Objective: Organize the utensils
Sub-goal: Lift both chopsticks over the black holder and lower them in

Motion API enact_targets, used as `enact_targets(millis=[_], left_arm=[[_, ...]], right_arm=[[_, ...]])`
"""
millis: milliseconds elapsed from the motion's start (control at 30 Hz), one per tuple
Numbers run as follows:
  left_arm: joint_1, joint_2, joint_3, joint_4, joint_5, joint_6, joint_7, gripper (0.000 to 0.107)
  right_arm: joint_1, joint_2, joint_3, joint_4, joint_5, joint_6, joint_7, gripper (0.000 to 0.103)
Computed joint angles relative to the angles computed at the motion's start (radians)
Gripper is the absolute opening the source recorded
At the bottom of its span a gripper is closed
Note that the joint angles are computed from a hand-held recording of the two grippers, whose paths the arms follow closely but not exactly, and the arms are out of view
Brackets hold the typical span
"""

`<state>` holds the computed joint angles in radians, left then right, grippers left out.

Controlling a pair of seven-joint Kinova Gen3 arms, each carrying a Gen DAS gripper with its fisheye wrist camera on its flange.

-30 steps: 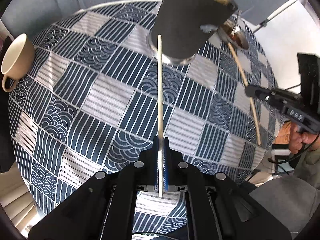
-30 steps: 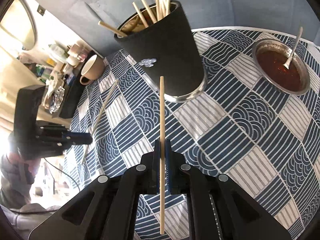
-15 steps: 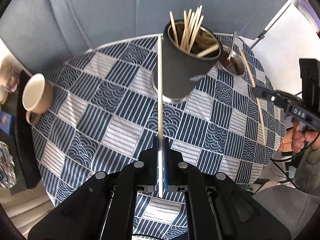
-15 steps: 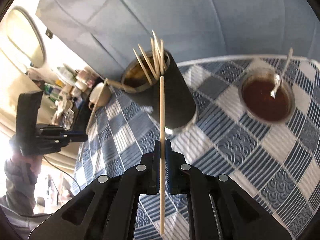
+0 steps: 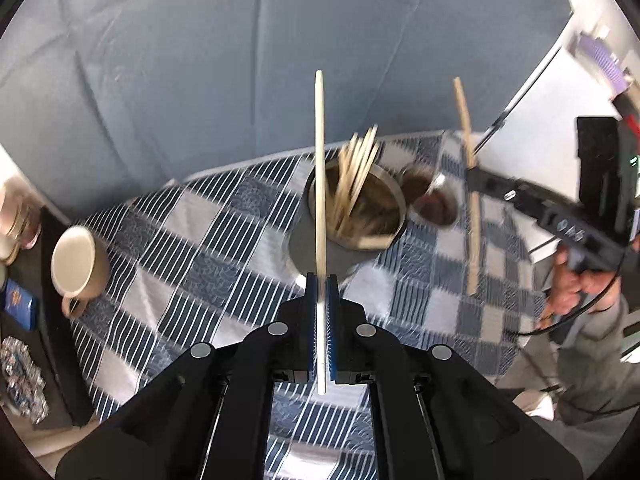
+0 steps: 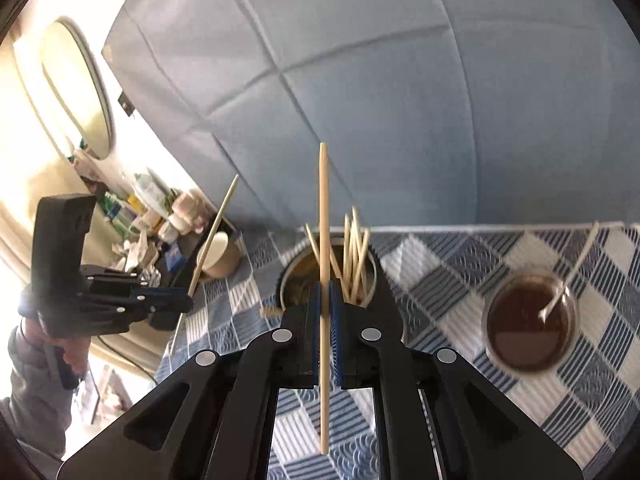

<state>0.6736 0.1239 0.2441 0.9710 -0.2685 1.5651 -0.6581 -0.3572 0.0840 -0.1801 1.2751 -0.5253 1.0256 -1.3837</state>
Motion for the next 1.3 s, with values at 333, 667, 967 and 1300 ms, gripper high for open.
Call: enact_targets(millis=[333,667,967,1300], left_arm=[[-0.047,0.105,-0.050,-0.113,0.054,-0.034,-0.119,0.005],[-0.107,0.205,-0.095,-0.171,0.174,-0.093,-0.251,0.005],[-0.134,0.178,-0.111,-0.037,0.211,-0.261,-0.270,0.005],[-0.106,0.138,-0.090,0.051,0.157,-0.274,-0.236,0.005]], right_arm=[[-0.025,0.114,-0.017,-0.154,0.056,0.015,-0.051,0.005],[-0.023,0.207,-0.022,-0.281,0.087,0.057,-0.079,0.005],[-0.032,0.243,-0.028,-0.280,0.121,0.091,-0.079,0.005],[-0.064,0.213,-0.026,-0.190,0.155,0.090,-0.088,0.008]])
